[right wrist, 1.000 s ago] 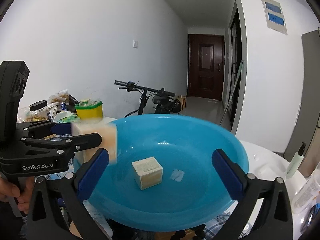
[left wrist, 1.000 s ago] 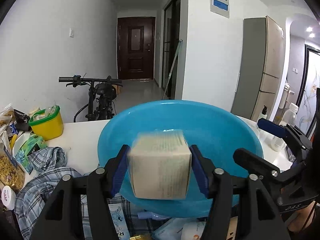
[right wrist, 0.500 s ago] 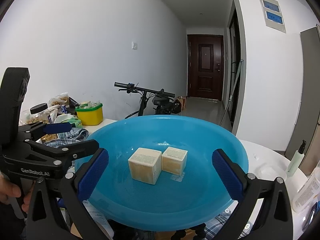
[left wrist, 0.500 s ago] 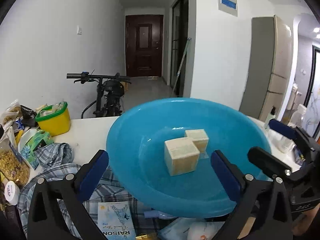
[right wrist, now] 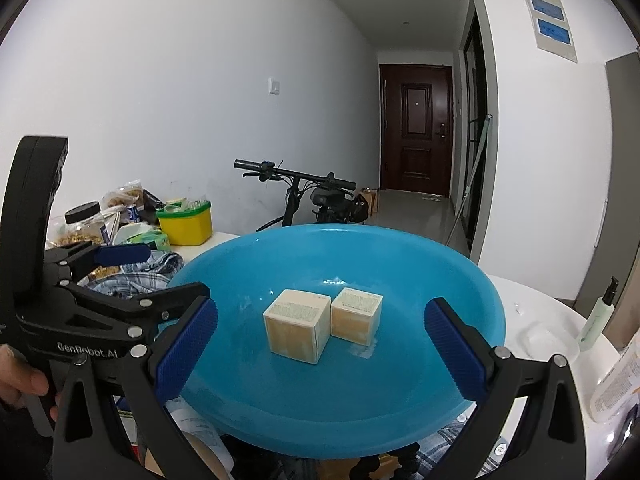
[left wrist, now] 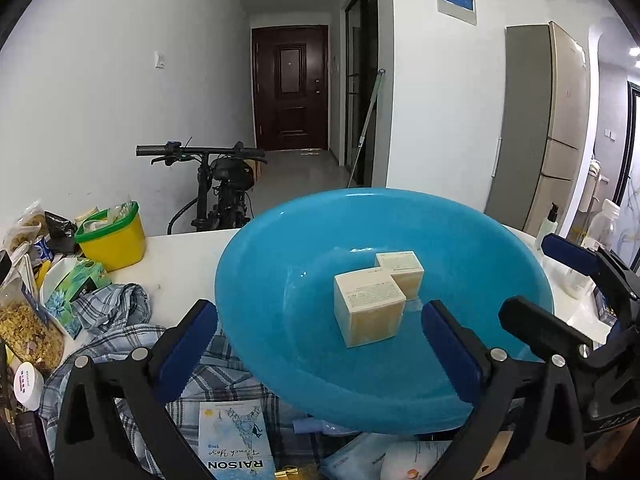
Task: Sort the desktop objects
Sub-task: 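Open the left tool over the basin and withdraw both tools, then grasp the gold cigarette pack with the left tool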
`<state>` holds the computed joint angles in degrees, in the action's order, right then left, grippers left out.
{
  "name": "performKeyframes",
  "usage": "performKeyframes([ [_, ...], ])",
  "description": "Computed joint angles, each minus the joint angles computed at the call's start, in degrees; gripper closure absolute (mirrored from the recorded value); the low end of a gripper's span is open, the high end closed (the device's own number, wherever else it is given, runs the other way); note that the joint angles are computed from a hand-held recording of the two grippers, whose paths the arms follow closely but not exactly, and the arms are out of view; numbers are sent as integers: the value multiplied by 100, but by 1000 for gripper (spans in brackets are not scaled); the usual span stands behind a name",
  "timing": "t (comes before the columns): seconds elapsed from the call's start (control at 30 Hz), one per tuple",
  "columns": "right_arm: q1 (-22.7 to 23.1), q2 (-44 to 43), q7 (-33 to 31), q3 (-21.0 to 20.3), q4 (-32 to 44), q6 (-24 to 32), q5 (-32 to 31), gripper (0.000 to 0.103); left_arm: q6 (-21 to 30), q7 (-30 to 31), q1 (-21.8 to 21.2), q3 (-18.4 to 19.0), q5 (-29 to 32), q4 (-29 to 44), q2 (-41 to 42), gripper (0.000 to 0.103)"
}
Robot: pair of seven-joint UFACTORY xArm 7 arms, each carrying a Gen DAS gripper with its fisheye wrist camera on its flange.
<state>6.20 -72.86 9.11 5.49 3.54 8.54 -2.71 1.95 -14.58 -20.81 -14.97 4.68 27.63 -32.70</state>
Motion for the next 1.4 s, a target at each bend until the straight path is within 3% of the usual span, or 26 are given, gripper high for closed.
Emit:
performKeyframes([
  [0.3, 76, 29, -43, -107, 20, 41, 47, 0, 83, 144, -191, 209, -67, -21, -122, 0],
  [0.47, 113, 32, -47, -81, 18, 51, 68, 0, 398, 265, -249, 272, -78, -97, -545, 0],
  [0.8, 122, 28, -30, -32, 19, 105, 61, 0, 1025, 844, -655, 917, -437, -1083, -2002, 0],
  [0.87, 121, 41, -16, -4, 22, 115, 49, 0, 1031, 830, -484, 815, -457, -1305, -2128, 0],
  [1.17, 90, 248, 43, 121, 55, 114, -52, 0, 999, 929, -194, 877, -486, -1507, -1808, 0],
  [1.3, 100, 224, 57, 131, 54, 138, -74, 0, 1050, 1219, -688, 1172, -654, -1586, -1816, 0],
  [1.4, 94, 202, 53, 140, 63, 164, -96, 0, 1097, 1302, -848, 1066, -719, -1619, -1842, 0],
])
